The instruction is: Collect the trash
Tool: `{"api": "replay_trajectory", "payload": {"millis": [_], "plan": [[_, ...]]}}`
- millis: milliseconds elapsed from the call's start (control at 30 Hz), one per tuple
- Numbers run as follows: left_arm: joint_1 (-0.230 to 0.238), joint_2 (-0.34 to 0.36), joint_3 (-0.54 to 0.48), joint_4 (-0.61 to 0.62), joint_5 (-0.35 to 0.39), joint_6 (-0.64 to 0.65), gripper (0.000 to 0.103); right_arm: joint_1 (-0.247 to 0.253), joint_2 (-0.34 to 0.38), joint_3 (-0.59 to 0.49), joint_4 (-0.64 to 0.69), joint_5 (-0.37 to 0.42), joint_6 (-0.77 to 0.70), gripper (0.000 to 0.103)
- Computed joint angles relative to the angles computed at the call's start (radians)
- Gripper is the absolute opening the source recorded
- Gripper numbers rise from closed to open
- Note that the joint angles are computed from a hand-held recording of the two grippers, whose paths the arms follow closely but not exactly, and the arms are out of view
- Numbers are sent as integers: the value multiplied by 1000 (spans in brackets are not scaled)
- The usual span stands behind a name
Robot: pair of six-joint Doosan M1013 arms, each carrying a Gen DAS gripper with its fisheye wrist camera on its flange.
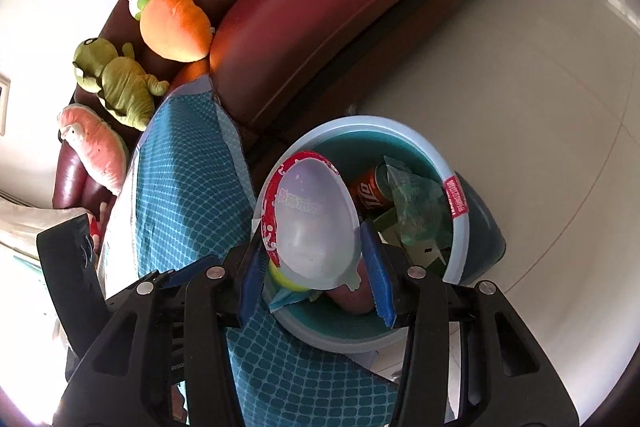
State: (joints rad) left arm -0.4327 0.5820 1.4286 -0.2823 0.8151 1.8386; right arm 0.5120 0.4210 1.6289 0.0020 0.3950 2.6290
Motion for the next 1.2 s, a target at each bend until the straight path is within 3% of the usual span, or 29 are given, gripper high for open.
{"api": "replay_trajectory", "payload": {"millis": [300,367,567,733,900,1200], "plan": [[19,-50,52,10,-58,-34,92,1,23,-36,32,26,-60,46],[22,-55,58,21,-63,-51,92,4,24,-41,13,28,-38,70],[13,-96,102,136,-129,-140,92,16,12,-36,-35,43,12,73],[11,-122,123,167,-126,-151,92,35,0,-38,-101,71,65,78],[23,-150,150,136,-112,-149,92,56,-13,-39,-142,94,94,86],[55,-207,202,76,-129,-133,99,119,-27,-77,-293,218,166,87]]}}
